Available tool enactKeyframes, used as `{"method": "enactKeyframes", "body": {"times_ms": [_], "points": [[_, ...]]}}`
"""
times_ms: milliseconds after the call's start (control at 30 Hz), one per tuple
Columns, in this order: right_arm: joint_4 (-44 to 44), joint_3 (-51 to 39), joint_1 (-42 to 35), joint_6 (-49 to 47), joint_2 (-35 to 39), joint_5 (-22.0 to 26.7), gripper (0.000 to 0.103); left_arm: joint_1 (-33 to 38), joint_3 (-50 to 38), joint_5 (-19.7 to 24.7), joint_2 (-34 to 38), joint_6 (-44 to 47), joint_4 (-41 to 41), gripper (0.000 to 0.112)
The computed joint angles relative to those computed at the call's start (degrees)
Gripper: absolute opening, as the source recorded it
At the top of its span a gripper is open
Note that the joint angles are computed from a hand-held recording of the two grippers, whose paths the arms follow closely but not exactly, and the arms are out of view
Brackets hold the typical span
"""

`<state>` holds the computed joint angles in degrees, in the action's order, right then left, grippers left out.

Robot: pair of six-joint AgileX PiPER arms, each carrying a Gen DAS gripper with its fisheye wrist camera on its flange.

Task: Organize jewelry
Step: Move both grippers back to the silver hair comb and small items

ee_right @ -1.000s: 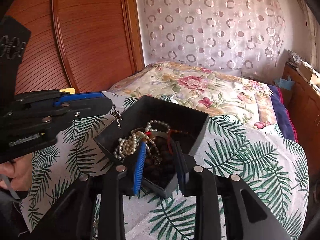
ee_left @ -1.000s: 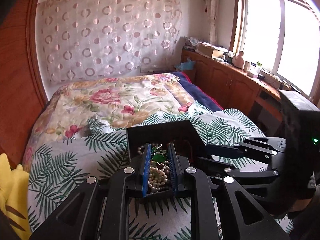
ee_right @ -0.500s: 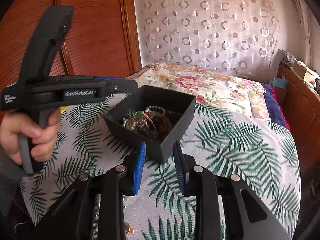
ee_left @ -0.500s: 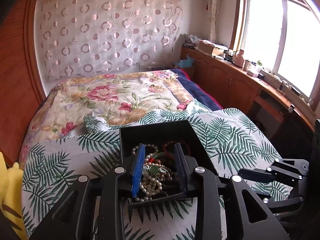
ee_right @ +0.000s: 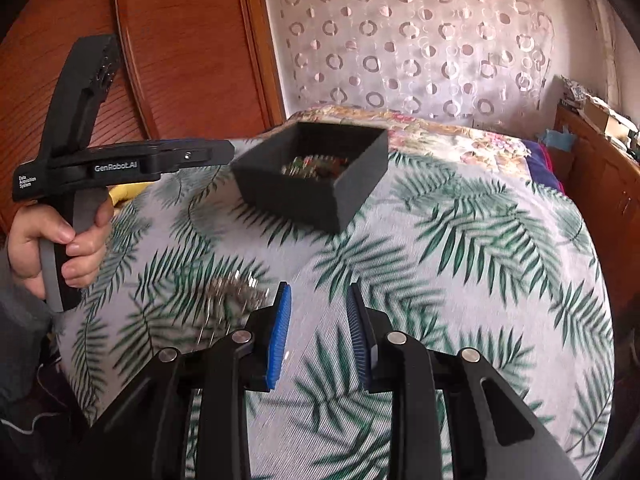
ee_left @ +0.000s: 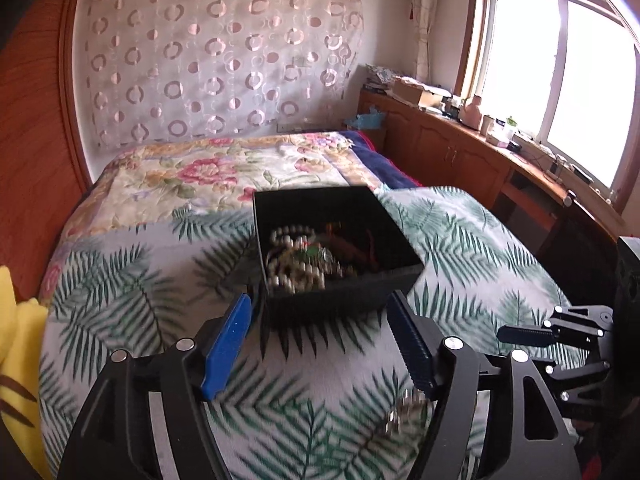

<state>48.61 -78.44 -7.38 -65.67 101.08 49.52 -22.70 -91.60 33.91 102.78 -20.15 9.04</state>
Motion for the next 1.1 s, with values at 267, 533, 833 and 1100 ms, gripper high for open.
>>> {"method": "enactKeyframes", "body": {"times_ms": [267, 533, 833, 1100], "points": [[-2.94, 4.89, 1.87, -0.44, -2.53, -0.77, 0.031, -1.60, 11.17, -3.78, -5.06, -3.57, 2.07, 0.069], [-8.53, 4.06, 4.86, 4.84, -1.48, -2.94, 0.027, -2.75, 14.68, -5.09, -6.33, -5.78, 3.91, 0.069], [-13.50, 4.38, 6.91, 7.14, -1.74, -5.84, 0.017, -3.93, 15.87, -5.82, -6.49, -7.65, 6.07, 0.069], [-11.78, 5.48, 5.45, 3.21, -2.89, -5.59, 0.011, -5.00, 15.43, -5.21, -5.93, -5.94, 4.12, 0.070]]}}
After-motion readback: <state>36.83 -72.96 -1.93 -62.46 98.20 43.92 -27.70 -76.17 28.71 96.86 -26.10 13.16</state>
